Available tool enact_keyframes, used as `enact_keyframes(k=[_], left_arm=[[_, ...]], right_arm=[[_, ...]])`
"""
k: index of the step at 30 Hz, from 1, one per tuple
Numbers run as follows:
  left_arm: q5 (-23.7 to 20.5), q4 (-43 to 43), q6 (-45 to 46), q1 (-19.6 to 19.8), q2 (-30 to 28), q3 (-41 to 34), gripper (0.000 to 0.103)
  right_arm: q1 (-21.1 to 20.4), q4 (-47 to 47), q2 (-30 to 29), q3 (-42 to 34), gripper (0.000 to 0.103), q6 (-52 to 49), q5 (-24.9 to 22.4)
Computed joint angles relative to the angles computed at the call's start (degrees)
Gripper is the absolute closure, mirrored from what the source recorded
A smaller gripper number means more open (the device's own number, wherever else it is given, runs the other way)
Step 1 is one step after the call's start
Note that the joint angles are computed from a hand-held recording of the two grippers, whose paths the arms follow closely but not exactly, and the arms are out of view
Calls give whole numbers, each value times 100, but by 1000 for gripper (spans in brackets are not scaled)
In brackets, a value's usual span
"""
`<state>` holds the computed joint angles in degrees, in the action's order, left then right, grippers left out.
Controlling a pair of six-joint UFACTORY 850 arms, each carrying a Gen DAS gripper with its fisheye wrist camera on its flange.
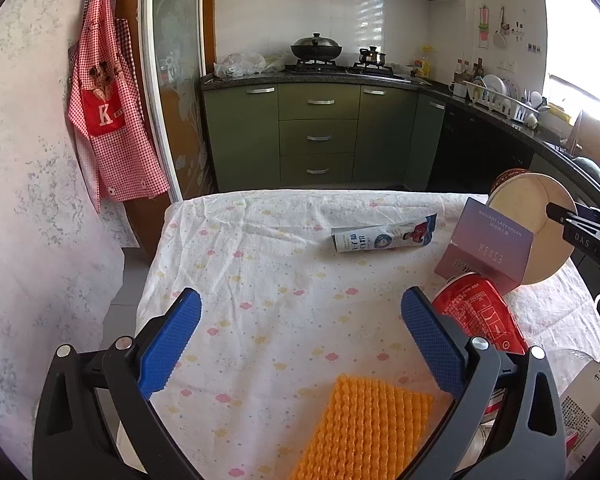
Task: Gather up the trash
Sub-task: 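Grasp the red-and-white paper cup with the right gripper and lift it, then carry the paper cup over the yellow-rimmed bin and release it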
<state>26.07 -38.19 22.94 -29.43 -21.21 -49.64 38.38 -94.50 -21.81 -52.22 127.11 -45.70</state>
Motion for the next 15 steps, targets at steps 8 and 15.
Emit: enact_keyframes(k=[8,15], left_arm=[[47,260,-296,4,77,112,4],[80,507,-536,36,166,203,4]], right_arm=[[-564,164,327,22,100,-461,870],[-1442,1349,1467,606,100,-1298,2627]])
